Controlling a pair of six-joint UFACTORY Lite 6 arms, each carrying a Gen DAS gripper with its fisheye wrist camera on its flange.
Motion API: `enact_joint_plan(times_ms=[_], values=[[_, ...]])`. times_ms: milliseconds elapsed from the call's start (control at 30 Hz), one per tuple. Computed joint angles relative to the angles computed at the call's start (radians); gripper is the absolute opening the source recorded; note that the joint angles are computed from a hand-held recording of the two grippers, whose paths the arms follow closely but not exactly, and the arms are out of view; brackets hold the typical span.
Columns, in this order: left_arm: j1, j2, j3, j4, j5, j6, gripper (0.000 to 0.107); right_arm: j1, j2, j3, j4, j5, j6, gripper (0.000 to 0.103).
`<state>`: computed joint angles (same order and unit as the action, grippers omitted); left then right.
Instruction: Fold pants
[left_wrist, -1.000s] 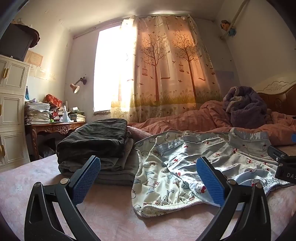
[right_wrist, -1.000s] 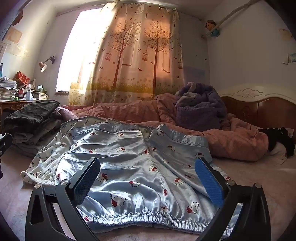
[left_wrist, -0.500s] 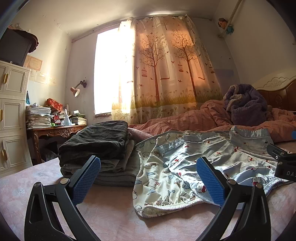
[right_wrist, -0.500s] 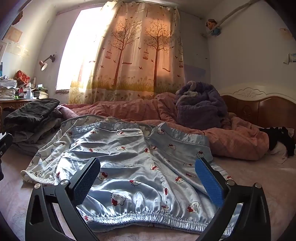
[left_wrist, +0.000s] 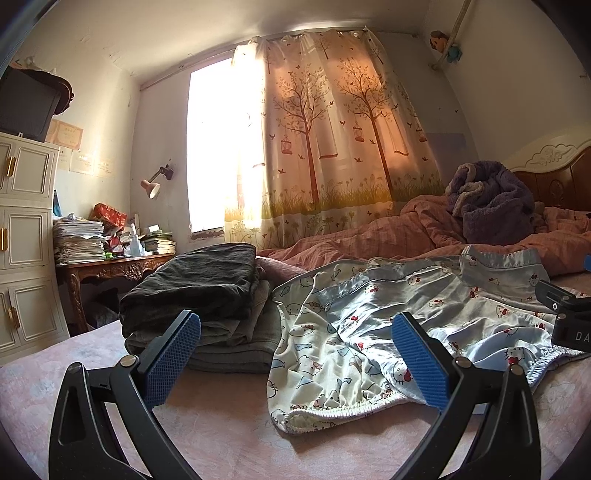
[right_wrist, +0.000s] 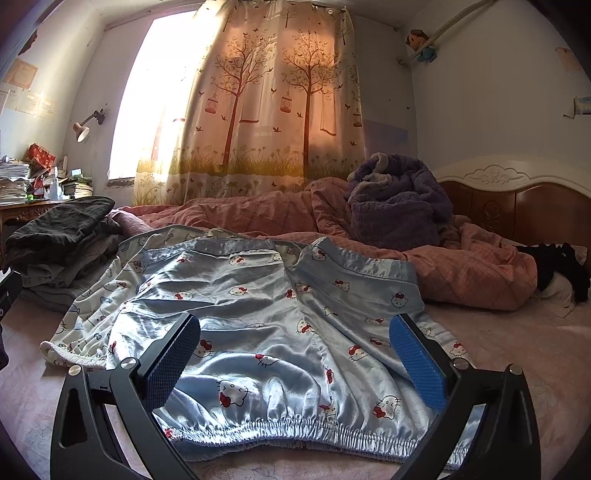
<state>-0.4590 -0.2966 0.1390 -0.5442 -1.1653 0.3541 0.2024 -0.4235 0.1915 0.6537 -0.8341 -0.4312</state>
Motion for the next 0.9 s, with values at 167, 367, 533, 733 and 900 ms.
enact_joint_plan(times_ms=[167, 367, 533, 733, 900], values=[[0.001, 0.006, -0.001, 0.002, -0.008, -0.009, 0.103, -0.001, -0.001, 0.0, -0.004, 0.003, -0.001, 0.103], [0.035, -0.02, -0.014, 0.035, 0.013, -0.026, 0.103, 0.008, -0.001, -0.001, 0.009, 0.0, -0.013, 0.103], [0.056, -0.026, -0.01, 0.053, 0.039, -0.032, 0.103, 0.011, 0.007, 0.001, 0.007, -0.01, -0.014, 0.103], [0.053, -0.025, -0.008, 0.05, 0.037, -0.029, 0.103, 0.027, 0.016, 0.005, 0.025, -0.02, -0.022, 0.103], [0.05, -0.028, -0.01, 0.045, 0.039, -0.024, 0.103, 0.024, 0.02, 0.003, 0.019, -0.026, -0.019, 0.103]])
